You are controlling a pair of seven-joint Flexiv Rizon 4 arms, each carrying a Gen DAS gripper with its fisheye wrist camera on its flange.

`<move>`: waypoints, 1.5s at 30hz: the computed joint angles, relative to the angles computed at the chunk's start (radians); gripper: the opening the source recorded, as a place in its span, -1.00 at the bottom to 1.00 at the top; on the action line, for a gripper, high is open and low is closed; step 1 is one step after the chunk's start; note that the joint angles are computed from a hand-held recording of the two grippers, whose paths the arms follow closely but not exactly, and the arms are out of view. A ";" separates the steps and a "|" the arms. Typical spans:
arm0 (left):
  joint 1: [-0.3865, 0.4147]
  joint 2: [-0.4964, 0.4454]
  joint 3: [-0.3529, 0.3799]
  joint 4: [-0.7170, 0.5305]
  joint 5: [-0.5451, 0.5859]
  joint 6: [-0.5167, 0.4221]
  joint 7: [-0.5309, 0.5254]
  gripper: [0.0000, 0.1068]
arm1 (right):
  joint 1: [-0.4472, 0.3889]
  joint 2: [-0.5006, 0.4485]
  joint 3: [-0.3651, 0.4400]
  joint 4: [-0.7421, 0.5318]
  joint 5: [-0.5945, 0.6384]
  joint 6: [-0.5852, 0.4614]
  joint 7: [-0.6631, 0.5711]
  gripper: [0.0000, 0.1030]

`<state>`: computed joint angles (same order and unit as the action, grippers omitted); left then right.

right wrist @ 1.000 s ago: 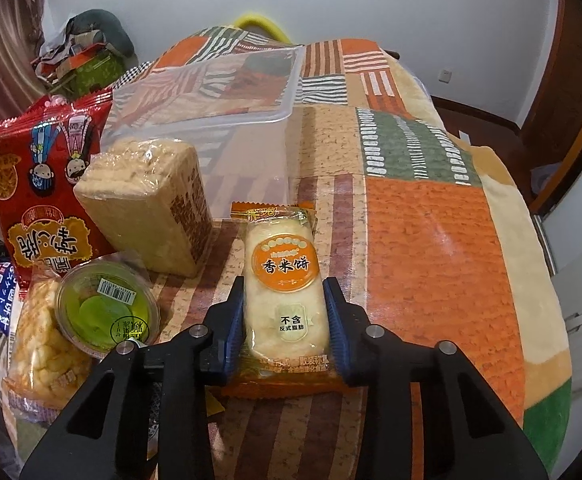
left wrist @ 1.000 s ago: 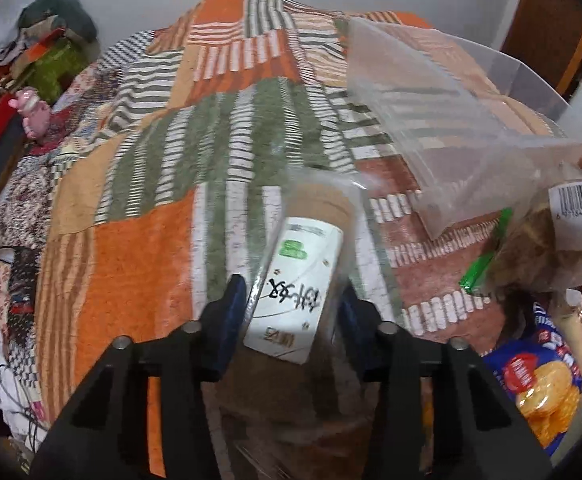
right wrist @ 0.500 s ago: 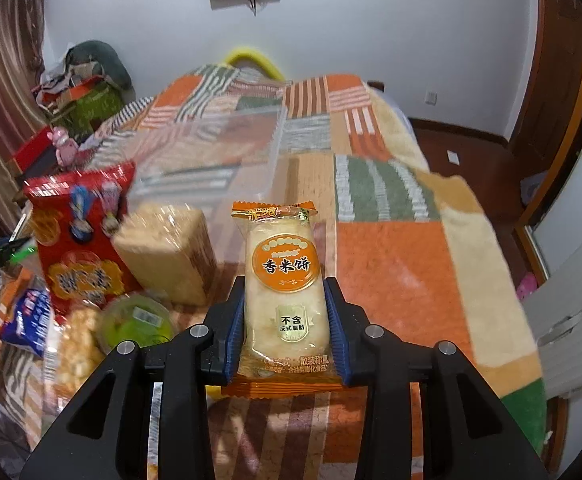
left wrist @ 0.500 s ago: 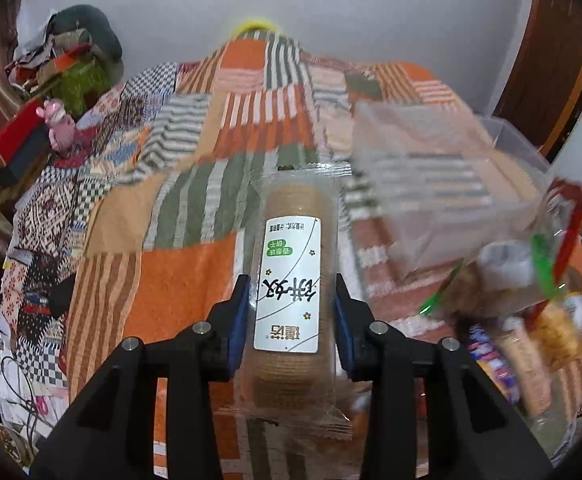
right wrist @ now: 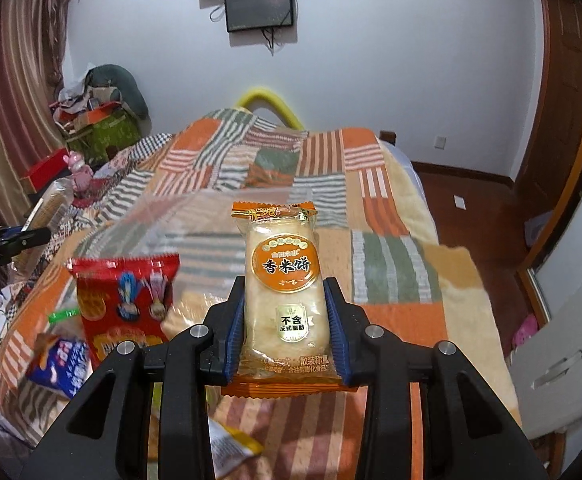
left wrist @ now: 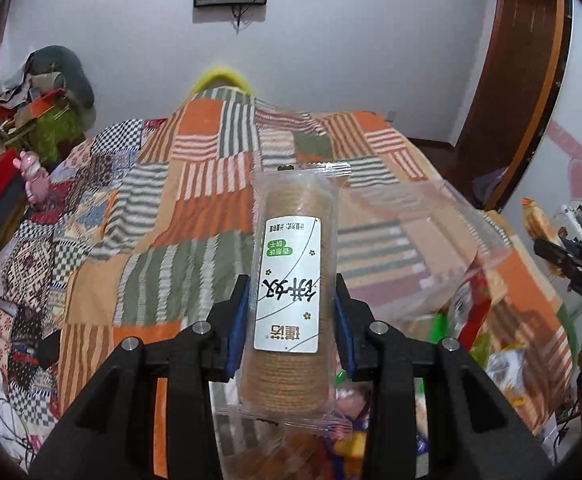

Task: Organize snacks
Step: 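Carry the rice cake and biscuit tube into the clear box and release both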

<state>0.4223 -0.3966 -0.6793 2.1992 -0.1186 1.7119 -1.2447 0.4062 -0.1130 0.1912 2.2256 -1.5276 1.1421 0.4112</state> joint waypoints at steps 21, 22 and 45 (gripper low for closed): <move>-0.333 -0.151 0.236 -0.277 -0.133 -0.158 0.125 -0.29 | 0.004 -0.161 -0.053 -0.157 -0.034 0.048 -0.070 -0.35; -0.357 -0.158 0.259 -0.293 -0.140 -0.169 0.129 -0.29 | 0.005 -0.166 -0.056 -0.160 -0.025 0.053 -0.079 -0.35; -0.518 -0.180 0.414 -0.373 -0.205 -0.267 0.203 -0.32 | 0.088 -0.228 -0.105 -0.176 0.374 0.114 -0.461 -0.33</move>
